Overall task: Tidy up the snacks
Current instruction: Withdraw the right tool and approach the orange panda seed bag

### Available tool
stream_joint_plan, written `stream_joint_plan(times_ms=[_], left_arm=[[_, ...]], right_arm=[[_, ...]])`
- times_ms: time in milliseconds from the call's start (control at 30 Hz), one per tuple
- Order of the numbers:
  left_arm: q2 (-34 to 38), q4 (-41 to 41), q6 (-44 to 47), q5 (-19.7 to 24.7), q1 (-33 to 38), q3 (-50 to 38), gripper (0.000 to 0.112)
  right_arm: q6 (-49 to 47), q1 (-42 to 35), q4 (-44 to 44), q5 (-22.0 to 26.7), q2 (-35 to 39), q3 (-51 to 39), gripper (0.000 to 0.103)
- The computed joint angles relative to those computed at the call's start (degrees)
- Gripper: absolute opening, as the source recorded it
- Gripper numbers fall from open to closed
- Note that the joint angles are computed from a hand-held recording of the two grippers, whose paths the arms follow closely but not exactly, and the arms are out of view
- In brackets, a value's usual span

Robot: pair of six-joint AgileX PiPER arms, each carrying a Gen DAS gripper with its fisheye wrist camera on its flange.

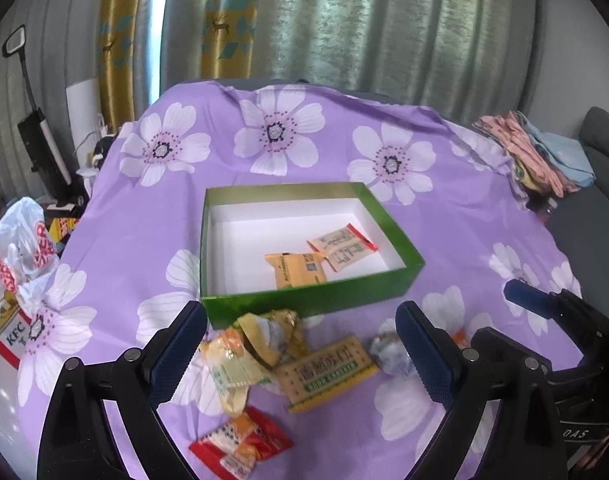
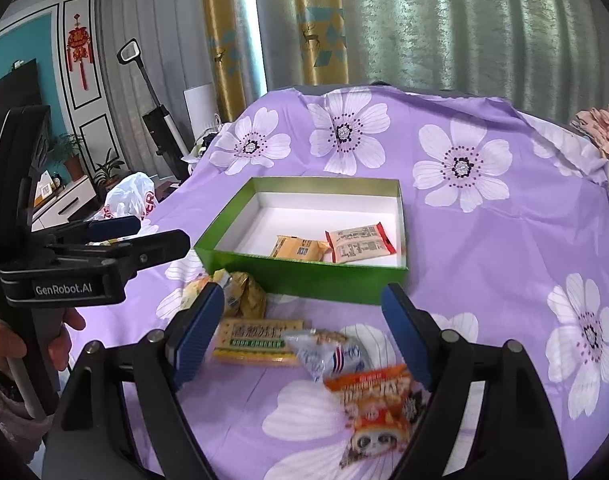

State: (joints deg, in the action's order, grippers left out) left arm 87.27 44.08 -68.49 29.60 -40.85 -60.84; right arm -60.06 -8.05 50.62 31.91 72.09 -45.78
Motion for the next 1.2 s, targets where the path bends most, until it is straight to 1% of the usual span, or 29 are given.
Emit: stream_joint_plan(times_ms=[200, 333, 467, 567, 667, 733, 800, 867, 967, 1067, 1133, 1200], left_arm=[[-2.73, 4.94, -6.29, 3.28, -5.49, 2.66, 0.095], [-3.42, 5.96, -8.04, 4.66, -8.05, 3.45, 0.095], [-3.57, 5.16, -8.42, 4.38, -9.37, 4.29, 0.095], [-3.56, 3.08, -7.99, 2.78, -9.33, 5.45, 0.095], [-3.11, 0.11, -7.30, -0.37, -8.75, 7.11, 0.095], [-2.63, -2.92, -5.65, -3.53, -8.09, 8.36, 0.095], [-1.97, -8.17, -1.77, -7.95, -7.09, 9.57, 0.095], [-0.43, -12.97, 1.69, -10.70, -6.79, 9.82, 0.095], [1.96, -16.45, 4.48, -11.27, -7.39, 8.69, 0.095], [4.58, -18.89, 7.01, -10.89, -8.23, 6.67, 0.095], [5.89, -20.05, 8.40, -10.43, -8.57, 5.34, 0.095], [7.06, -22.57, 11.10, -10.85, -8.58, 4.15, 0.095]], right_arm=[[-0.19, -2.87, -0.44, 2.76, -5.18, 3.63, 0.082], [-0.73, -5.42, -0.51, 4.90, -7.61, 5.36, 0.082], [-1.94, -8.50, -0.51, 6.95, -9.69, 7.26, 0.082], [-3.12, -11.03, -0.54, 8.04, -10.97, 8.99, 0.082], [-5.47, -14.32, -0.04, 9.51, -11.21, 10.39, 0.082], [-6.79, -16.02, -0.17, 10.12, -10.67, 10.99, 0.082], [-8.16, -17.81, -0.48, 10.51, -9.76, 11.93, 0.082], [-10.24, -19.80, -0.14, 10.99, -8.26, 12.79, 0.082], [-12.29, -21.57, 0.47, 10.66, -5.99, 13.57, 0.082], [-13.79, -21.91, 0.77, 9.15, -3.89, 14.17, 0.082], [-15.23, -22.18, 1.62, 8.54, -2.67, 14.54, 0.082], [-16.83, -22.60, 2.74, 8.54, -1.42, 14.69, 0.082]])
